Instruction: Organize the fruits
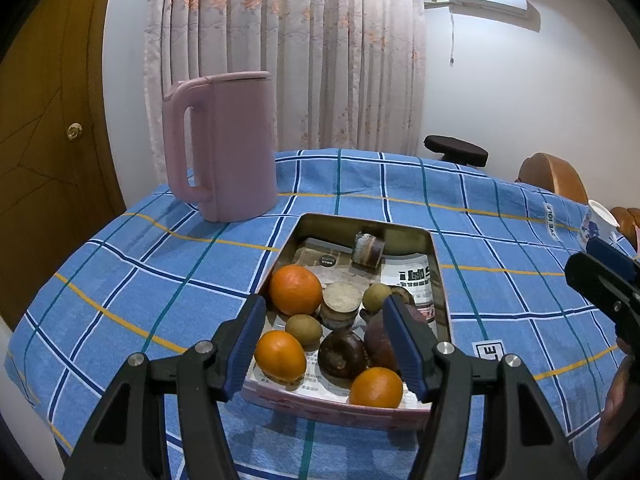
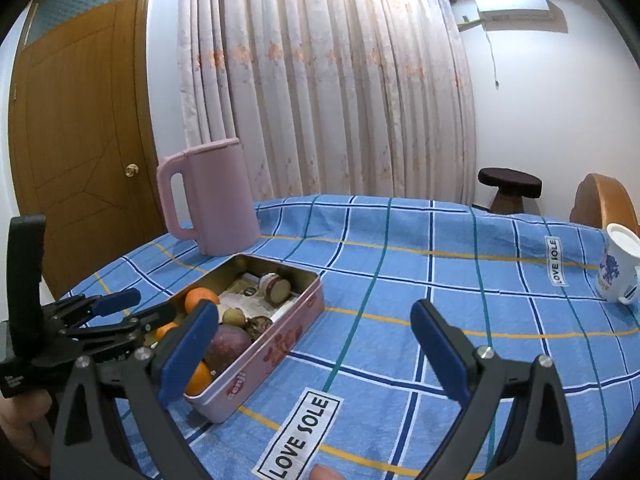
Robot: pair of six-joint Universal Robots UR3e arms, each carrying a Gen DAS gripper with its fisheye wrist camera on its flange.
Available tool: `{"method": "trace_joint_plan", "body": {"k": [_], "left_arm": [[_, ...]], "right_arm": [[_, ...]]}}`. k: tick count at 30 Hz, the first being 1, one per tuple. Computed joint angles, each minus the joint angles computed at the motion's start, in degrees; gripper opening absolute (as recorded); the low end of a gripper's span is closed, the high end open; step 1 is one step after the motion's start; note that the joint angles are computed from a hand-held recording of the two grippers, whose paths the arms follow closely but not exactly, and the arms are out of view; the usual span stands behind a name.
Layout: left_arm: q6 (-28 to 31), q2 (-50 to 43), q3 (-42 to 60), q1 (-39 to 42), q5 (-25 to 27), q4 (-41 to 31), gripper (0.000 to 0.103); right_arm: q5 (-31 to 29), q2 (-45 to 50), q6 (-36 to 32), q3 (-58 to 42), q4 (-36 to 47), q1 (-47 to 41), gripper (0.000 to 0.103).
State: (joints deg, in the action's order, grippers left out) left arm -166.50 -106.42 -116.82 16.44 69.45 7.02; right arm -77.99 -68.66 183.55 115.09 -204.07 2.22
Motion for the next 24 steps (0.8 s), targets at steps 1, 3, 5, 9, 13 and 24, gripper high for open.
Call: {"method": "trace_joint_plan", "body": {"k": [1, 3, 5, 9, 13, 24], "left_arm": [[0.0, 0.2, -0.1, -0.1, 0.1, 0.0, 0.063], [0.1, 0.3, -0.2, -0.1, 0.1, -0.1, 0.063], [0.0, 0.5, -0.2, -0.1, 0.1, -0.1, 0.063], [0.1, 0.9, -0.6, -0.1, 0.1, 0.4, 0.063], [0.2, 1.3, -0.8, -0.2, -0.1, 0.4, 0.063], [0.2, 3.4, -1.9, -0.5, 0.0, 1.0, 0.084]], "right_arm": [[0.0, -0.1, -0.1, 0.1, -0.1, 0.0, 0.099], [-0.1, -0.1, -0.3, 0.3, -0.3, 0.2, 0.099], [-0.3, -0.4, -0.7, 0.8, -0.8, 0.3, 0.099], [-0.8, -0.8, -1.4, 1.7, -2.2, 0.6, 0.099], [-1.0, -1.0, -1.4, 2.1, -2.9, 0.5, 0.099], [-0.4, -2.3, -1.0, 4.5, -4.1, -1.0, 0.099]]}}
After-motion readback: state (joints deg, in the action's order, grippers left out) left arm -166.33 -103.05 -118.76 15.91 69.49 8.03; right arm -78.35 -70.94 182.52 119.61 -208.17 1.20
